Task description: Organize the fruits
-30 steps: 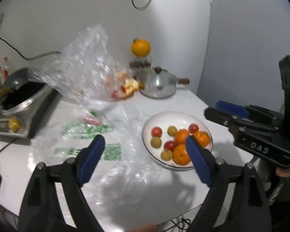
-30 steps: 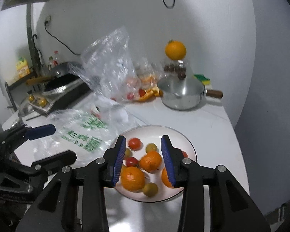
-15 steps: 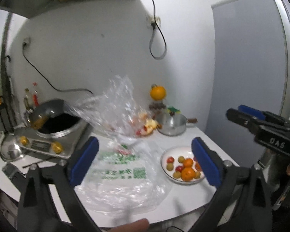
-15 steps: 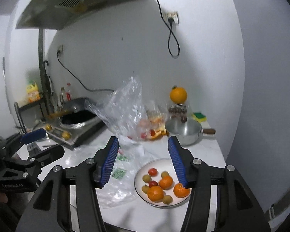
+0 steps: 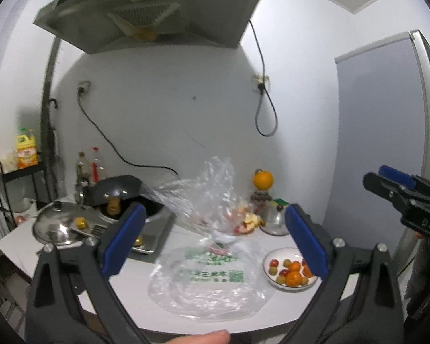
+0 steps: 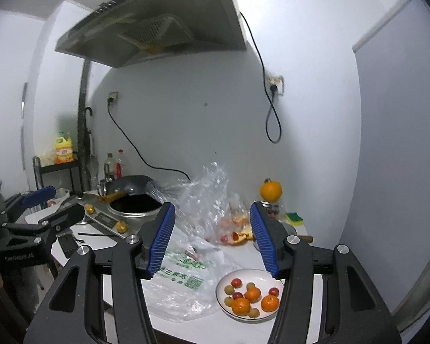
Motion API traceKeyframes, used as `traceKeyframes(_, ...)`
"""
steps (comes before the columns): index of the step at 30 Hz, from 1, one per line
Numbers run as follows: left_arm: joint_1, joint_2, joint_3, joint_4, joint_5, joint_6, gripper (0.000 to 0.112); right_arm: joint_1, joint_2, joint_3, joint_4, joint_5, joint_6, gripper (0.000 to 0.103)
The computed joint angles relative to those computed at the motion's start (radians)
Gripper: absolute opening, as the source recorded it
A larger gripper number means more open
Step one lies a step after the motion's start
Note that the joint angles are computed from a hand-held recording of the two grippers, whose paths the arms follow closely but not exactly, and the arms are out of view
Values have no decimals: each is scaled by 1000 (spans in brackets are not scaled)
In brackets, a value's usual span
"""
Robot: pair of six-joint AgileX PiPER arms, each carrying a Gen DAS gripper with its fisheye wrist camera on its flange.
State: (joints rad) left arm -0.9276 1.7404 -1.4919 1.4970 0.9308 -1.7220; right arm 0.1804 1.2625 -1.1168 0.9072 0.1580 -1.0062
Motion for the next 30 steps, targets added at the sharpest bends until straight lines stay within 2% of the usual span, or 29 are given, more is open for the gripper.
traceKeyframes(2,-19,-33,34,15,45,-15,99,28,-26,12,-73,-9,69,71)
traceKeyframes(9,-49,-122,131,30,140,-53,99,94,-49,25,-210,-21,190,71)
traceKeyframes(12,-42,-142,159,32,145,-67,99,111,-49,21,-238,-16,208,71)
traceKeyframes(19,-30,-150,176,30,140,-75,99,147,-39,15,-431,-22,386,71)
traceKeyframes(30,-29,-148,178,29,147,-83,99,149,-31,11,-498,-21,455,71)
